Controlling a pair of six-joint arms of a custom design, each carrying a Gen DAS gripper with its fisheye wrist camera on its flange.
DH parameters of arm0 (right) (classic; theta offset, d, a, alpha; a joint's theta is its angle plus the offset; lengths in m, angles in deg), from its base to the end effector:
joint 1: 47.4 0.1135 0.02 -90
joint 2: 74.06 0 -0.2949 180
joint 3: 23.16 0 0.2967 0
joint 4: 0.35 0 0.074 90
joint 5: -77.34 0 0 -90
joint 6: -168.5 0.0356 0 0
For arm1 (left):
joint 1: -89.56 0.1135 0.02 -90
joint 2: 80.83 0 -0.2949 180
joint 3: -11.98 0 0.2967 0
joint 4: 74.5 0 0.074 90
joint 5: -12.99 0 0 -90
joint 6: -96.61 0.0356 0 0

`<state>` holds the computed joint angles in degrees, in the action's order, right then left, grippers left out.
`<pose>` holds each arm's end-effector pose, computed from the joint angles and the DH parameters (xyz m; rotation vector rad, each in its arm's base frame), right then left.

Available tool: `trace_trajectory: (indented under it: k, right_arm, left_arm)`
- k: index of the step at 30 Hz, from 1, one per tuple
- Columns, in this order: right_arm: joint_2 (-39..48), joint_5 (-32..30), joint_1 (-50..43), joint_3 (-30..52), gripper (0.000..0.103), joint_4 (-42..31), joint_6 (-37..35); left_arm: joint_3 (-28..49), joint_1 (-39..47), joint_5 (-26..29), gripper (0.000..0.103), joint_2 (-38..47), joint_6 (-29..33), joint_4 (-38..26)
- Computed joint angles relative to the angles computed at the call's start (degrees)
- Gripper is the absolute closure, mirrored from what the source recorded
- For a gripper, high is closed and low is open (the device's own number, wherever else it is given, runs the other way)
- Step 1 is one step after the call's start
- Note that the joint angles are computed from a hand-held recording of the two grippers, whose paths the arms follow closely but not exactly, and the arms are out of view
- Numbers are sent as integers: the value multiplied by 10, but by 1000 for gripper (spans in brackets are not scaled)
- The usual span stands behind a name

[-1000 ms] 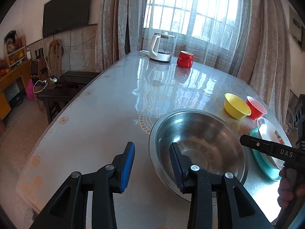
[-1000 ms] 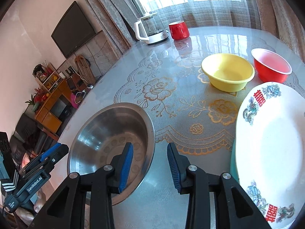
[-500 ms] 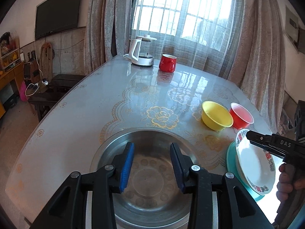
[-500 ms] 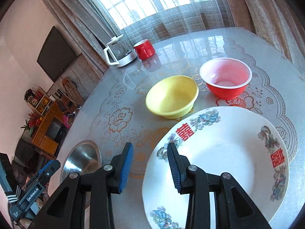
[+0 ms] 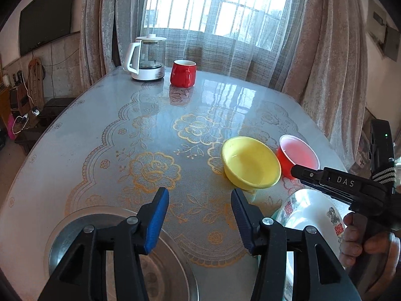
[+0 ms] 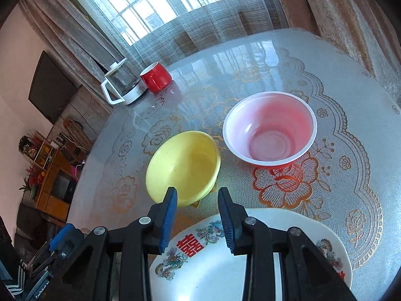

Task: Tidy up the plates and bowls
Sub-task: 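Move the left gripper to the yellow bowl rim and grasp it, then lift the yellow bowl with the left gripper and lower it into the steel bowl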

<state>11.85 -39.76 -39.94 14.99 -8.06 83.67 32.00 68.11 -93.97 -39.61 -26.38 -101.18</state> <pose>0.2540 0.0496 0.1009 -0.2383 2.5076 0.6876 0.1409 -0.0442 0.1204 -0.3718 2.3325 -0.1027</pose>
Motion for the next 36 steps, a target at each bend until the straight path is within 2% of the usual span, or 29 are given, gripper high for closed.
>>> trace_trajectory:
  k: [4,7,10,16,18,21,23,28,31,36]
  right_arm:
    - [62,11,16,42,69,3,14]
    - [96,16,22,63,71,7,26]
    - [119,23,26,78,72,8,32]
    - [147,46,30,96,73,15,40]
    - [155,50,29,100,73,15,40]
    - [167,51,30,106,77,12,34]
    - [171,61,35,107,78,16,33]
    - [179,62,42,111,89,20,22]
    - [173,63,45,105,90,27,14]
    - [160,51,40,97,90,29,11]
  left_arm:
    - [23,66,81,51,143,11,107]
    - [46,99,115,50,230,7,161]
    - [70,111,110,50,295,5,193]
    - [119,146,180,52,400,4,223]
    - [131,150,190,53,423,2,229]
    - [148,147,202,60,458,0,240]
    - [159,144,211,68,483,-5,251]
    - [166,136,241,86,517,-4,285]
    - [166,119,217,88,515,6,285]
    - [147,115,213,88,482,9,290]
